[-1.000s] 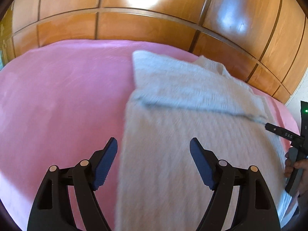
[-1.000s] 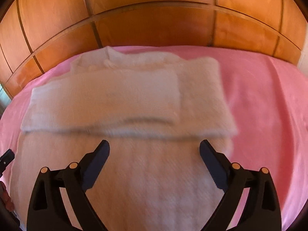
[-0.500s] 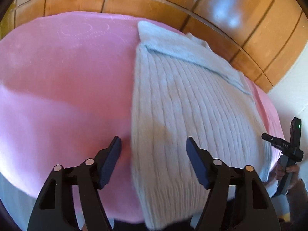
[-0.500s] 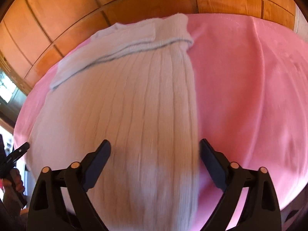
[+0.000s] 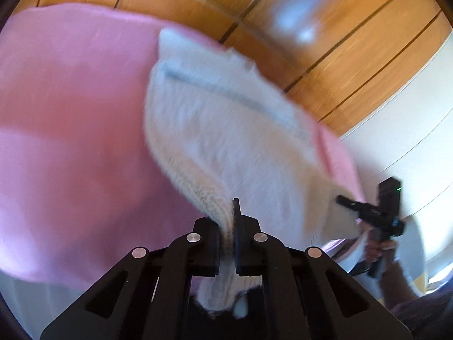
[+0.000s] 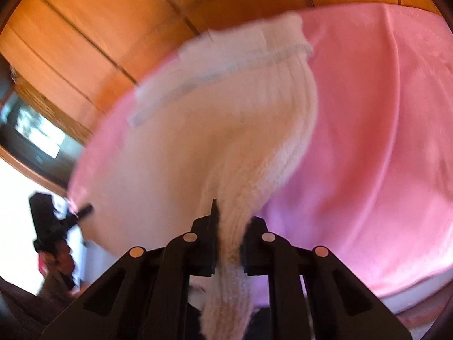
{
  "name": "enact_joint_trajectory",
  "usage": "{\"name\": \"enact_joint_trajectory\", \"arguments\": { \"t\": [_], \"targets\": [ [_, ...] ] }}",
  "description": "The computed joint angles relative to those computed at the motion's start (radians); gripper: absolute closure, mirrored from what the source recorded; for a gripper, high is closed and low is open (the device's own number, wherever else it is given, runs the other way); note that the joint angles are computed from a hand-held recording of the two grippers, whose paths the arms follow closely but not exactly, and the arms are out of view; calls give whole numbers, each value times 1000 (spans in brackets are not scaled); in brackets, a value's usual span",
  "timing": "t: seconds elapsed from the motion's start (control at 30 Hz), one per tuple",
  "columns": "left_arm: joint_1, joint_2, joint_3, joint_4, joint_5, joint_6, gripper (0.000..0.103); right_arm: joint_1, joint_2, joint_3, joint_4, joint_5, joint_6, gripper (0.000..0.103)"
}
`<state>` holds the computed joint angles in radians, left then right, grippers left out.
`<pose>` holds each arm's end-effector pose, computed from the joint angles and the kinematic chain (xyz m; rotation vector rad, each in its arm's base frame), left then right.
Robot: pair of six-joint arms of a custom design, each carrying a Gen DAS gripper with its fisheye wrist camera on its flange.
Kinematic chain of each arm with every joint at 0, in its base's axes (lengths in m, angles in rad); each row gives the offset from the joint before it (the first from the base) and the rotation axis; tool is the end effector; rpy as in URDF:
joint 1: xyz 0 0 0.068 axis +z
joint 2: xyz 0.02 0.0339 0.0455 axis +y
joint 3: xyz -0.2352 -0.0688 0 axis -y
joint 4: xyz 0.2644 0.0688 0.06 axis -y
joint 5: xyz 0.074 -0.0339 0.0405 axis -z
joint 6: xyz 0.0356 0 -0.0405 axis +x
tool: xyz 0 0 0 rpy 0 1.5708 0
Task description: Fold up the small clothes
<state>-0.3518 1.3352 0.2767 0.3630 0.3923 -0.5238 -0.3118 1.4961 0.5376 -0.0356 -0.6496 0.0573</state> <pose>0.2103 -0.0917 0.0727 0.0159 2.3664 -0.8915 0.2534 -0.0591 0.0804 0.2052 2.4077 0.7126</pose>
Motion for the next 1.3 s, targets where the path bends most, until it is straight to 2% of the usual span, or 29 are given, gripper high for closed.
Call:
{"name": "enact_joint_trajectory", "arguments": {
  "t": [0.1, 0.23, 0.4, 0.47, 0.53, 0.57, 0.6, 0.63, 0.7, 0.77, 0.83, 0.9, 0.97, 1.0, 1.07, 1.1, 1.13, 1.17, 1.2, 1.3],
  "targets": [
    [40, 59, 84, 25, 36, 3, 97, 8, 77, 94, 65, -15, 84, 92],
    [89, 270, 285, 56, 64, -7, 97, 22, 260, 270, 100, 22, 163, 92],
    [107, 533, 576, -26, -1, -34, 97, 48, 499, 539, 34, 106, 230, 91],
    [127, 619, 673, -66, 8, -47, 97, 44, 548, 594, 24, 98, 251, 83],
    [154, 682, 750, -101, 6, -101, 78, 27, 556, 598, 71, 66, 280, 52],
    [169, 687, 745, -72, 2, -130, 56, 20, 547, 588, 91, 61, 291, 44],
    [186, 675, 705, 1, -25, -176, 43, 8, 524, 560, 122, 53, 301, 34],
    [197, 658, 672, 38, -39, -189, 41, 2, 504, 534, 139, 51, 301, 28],
    [220, 639, 635, 52, -34, -175, 41, -15, 467, 488, 155, 56, 275, 24],
    [238, 624, 577, 78, -13, -145, 41, -29, 443, 448, 150, 77, 225, 24],
    [233, 604, 519, 86, -2, -98, 35, -35, 423, 400, 153, 102, 184, 22],
    [219, 595, 462, 116, 4, -68, 30, -35, 410, 353, 156, 132, 141, 22],
    [187, 598, 426, 121, -3, -32, 29, -14, 427, 333, 169, 176, 102, 22],
    [159, 603, 414, 125, -22, -21, 29, 2, 446, 334, 177, 199, 96, 25],
    [117, 615, 403, 144, -67, -11, 29, 30, 478, 338, 212, 241, 93, 38],
    [93, 615, 402, 144, -102, -1, 31, 48, 484, 338, 231, 273, 94, 48],
    [66, 617, 416, 125, -130, 21, 38, 56, 490, 343, 234, 284, 94, 61],
    [53, 622, 432, 97, -140, 32, 63, 64, 488, 347, 227, 282, 95, 69],
    [43, 627, 449, 65, -154, 45, 80, 69, 486, 351, 222, 280, 97, 83],
    [26, 618, 459, 36, -178, 71, 87, 80, 435, 308, 234, 290, 93, 86]
  ]
}}
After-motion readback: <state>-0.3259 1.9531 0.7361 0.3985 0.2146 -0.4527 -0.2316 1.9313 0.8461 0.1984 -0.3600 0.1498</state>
